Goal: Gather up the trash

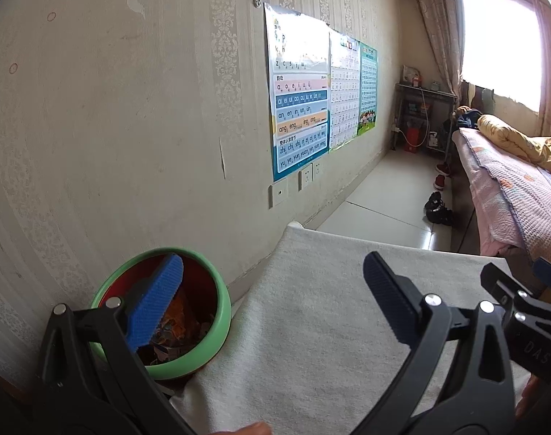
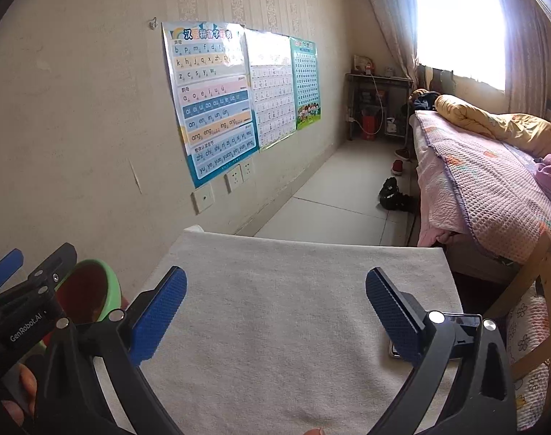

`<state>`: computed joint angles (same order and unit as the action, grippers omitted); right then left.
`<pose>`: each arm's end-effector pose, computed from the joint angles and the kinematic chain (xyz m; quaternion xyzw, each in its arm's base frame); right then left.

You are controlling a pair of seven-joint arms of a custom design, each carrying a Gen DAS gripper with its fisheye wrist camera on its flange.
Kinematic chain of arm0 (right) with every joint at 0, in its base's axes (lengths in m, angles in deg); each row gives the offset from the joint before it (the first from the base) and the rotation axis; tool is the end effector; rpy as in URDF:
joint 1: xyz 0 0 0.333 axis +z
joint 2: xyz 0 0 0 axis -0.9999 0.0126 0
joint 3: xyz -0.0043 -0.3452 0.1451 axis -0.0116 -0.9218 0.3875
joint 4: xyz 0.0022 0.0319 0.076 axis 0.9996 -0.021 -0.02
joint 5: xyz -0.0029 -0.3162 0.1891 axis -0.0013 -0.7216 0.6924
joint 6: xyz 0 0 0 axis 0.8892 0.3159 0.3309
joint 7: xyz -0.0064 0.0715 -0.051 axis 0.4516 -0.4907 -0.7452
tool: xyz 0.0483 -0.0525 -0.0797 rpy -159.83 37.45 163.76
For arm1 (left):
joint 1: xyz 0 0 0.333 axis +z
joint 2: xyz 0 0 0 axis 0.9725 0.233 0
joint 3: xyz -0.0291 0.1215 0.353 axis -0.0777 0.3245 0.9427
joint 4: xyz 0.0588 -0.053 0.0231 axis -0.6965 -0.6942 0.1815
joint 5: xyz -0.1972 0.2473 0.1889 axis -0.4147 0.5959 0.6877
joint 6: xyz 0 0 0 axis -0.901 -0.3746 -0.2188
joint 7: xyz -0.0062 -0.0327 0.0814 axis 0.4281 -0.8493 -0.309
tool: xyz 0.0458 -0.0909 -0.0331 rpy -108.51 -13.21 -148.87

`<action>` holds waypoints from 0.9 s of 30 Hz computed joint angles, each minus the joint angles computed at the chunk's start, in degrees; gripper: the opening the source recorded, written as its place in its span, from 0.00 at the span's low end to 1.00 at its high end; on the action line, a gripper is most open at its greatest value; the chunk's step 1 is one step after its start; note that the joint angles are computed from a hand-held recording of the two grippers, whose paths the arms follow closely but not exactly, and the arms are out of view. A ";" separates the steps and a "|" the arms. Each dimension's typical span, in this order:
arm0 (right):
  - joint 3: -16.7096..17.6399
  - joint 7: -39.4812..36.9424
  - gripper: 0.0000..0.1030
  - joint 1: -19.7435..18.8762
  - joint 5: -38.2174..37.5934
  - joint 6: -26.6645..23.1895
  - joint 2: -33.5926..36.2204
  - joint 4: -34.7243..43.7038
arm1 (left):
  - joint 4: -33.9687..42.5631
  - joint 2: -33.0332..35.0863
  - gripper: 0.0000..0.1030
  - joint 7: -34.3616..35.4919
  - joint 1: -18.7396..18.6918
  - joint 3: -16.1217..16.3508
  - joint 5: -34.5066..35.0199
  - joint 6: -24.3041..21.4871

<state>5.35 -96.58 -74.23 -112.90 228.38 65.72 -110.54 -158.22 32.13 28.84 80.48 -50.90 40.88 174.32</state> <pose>0.4732 0.1828 0.4542 -0.4367 0.7761 -0.3548 0.2847 0.5654 -0.1458 0.4755 -0.4783 0.7239 -0.3968 0.2997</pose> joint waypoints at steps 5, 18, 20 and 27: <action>-1.11 1.82 0.93 -1.20 0.50 6.52 1.09 0.08 | -0.34 -0.01 0.95 2.33 -2.34 1.91 -2.27 0.48; -0.38 1.58 0.93 -0.09 0.88 1.82 1.32 0.47 | 0.61 0.53 0.95 12.37 -9.09 6.31 -13.05 -2.34; -0.24 1.79 0.93 0.14 0.55 0.97 1.25 0.46 | 0.80 0.56 0.95 12.92 -8.79 6.04 -13.92 -2.79; -0.30 1.41 0.93 0.27 0.25 0.50 1.26 0.47 | 0.78 0.53 0.95 13.61 -7.60 5.00 -15.10 -2.97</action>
